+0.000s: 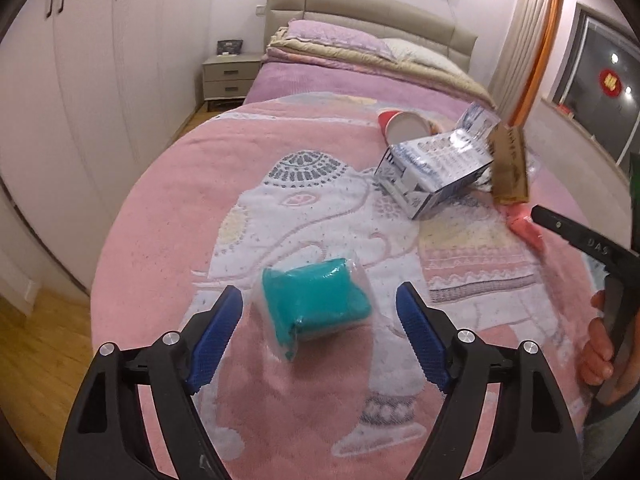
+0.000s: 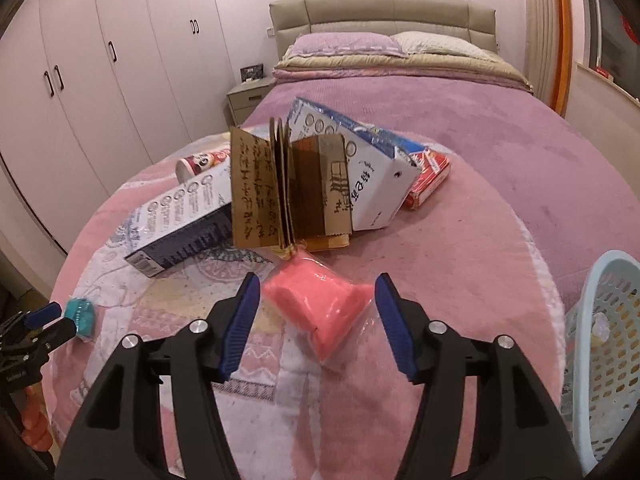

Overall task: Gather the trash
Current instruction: 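Grasp the teal packet with the left tool while the right tool grasps the pink packet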

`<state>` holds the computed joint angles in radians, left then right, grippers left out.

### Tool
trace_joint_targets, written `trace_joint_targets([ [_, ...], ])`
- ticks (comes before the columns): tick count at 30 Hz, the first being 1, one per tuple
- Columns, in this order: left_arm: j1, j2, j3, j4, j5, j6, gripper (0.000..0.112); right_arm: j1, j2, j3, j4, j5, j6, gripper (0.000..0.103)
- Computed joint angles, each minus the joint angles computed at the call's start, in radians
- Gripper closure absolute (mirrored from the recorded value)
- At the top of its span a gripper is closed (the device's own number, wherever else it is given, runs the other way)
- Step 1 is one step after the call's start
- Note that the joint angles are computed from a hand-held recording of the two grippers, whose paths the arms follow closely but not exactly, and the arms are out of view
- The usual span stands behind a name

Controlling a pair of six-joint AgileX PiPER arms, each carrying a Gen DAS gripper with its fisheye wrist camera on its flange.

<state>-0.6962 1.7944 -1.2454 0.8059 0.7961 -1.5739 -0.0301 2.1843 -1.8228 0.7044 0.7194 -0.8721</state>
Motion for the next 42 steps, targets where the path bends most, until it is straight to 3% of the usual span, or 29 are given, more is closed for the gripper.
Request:
trace_joint_targets([
  [1,0.002,0.020,-0.019,-0.007,0.018,0.011,0.038,0.002,0.014,-0.023,-0.018,0.016,0.017,0.046],
  [3,0.004,0.046,-0.040,-0.021,0.036,0.030,0.052,0.008,0.040,-0.067,-0.052,0.050,0.046,0.043],
  [5,0.002,0.060,-0.052,-0.017,0.050,0.029,0.054,0.016,0.054,-0.094,-0.075,0.067,0.063,0.038],
  [11,-0.031,0.051,-0.057,0.029,0.082,0.003,0.057,0.034,0.077,-0.135,-0.125,0.106,0.087,0.037],
  [17,-0.063,0.055,-0.080,0.065,0.094,0.002,0.057,0.026,-0.004,0.008,-0.049,0.152,-0.050,0.038],
  [20,-0.061,0.050,-0.077,0.065,0.067,-0.005,0.057,0.019,-0.067,0.116,-0.001,0.100,-0.113,0.038],
  [24,-0.064,0.060,-0.098,0.055,0.059,0.012,0.057,0.034,-0.086,0.130,-0.021,-0.008,-0.077,0.038],
  [29,-0.086,0.077,-0.137,0.052,0.072,0.033,0.057,0.084,0.050,-0.114,-0.201,0.058,0.091,0.038],
  [34,-0.100,0.099,-0.186,0.038,0.089,0.074,0.057,0.117,0.061,-0.120,-0.273,0.024,0.145,0.038],
  [36,-0.107,0.106,-0.206,0.036,0.095,0.086,0.057,0.125,0.058,-0.108,-0.273,0.029,0.137,0.047],
  [37,-0.110,0.109,-0.214,0.037,0.099,0.090,0.057,0.122,0.056,-0.103,-0.267,0.040,0.119,0.062],
  [38,-0.116,0.113,-0.224,0.039,0.104,0.097,0.057,0.122,0.048,-0.087,-0.268,0.037,0.106,0.069],
  [42,-0.132,0.131,-0.267,0.042,0.120,0.117,0.057,0.102,0.002,-0.001,-0.208,0.027,0.043,0.084],
])
